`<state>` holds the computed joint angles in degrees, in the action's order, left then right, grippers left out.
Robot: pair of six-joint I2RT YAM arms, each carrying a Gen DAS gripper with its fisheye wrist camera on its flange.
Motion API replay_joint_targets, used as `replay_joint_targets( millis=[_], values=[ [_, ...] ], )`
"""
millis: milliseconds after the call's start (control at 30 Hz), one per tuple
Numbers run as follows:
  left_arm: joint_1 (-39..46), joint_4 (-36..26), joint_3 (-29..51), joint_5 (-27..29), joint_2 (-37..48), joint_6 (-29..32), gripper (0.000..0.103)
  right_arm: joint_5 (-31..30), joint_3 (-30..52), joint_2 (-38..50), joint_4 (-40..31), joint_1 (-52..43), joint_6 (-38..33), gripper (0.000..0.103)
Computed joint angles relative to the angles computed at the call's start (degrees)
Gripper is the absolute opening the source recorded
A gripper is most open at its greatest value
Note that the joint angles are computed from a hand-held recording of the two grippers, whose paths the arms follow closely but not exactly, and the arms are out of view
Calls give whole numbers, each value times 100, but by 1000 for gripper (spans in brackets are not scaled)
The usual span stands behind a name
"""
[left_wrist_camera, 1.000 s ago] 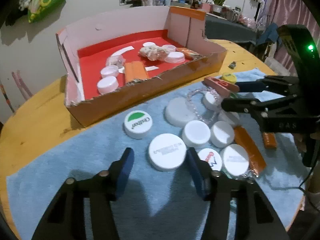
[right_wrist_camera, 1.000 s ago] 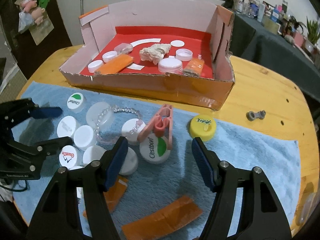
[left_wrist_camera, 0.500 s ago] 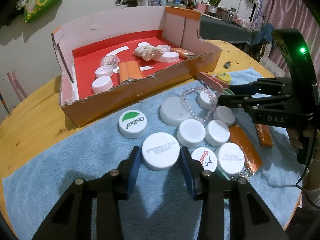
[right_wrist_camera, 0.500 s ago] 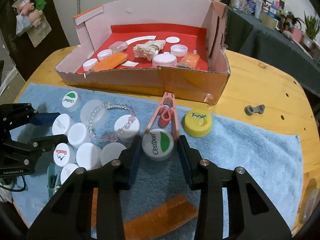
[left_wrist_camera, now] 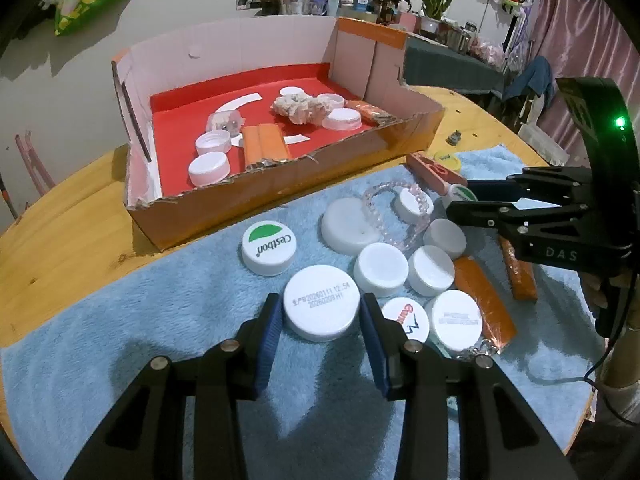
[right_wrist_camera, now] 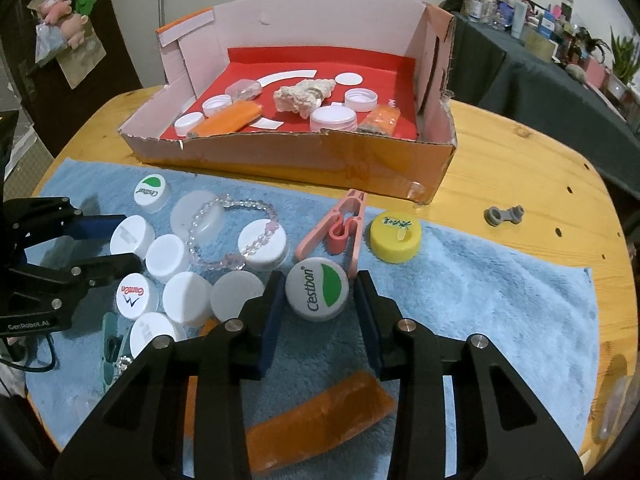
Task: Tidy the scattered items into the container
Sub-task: 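Grasp a large white cap with the left tool while the right grasps a Cestbon cap, then lift both caps off the towel and carry them toward the red box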
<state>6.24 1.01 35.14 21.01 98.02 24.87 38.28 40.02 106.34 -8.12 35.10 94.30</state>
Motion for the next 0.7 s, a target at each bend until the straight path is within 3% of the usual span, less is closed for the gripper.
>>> replay_joint_targets(
  millis=[400, 500, 567, 700],
  values=[
    [54, -128, -67, 67, -253, 12, 42, 67, 209, -116, -497, 206, 139, 33],
    [61, -127, -62, 75, -252, 14, 42, 248, 9, -354, -243, 347, 130, 33],
    [65, -132, -56, 85, -250, 6, 42, 273, 228, -328, -799, 383, 384, 33],
    [78, -159, -64, 107, -290, 11, 42, 425, 214, -498, -981, 527, 523, 32]
  ],
)
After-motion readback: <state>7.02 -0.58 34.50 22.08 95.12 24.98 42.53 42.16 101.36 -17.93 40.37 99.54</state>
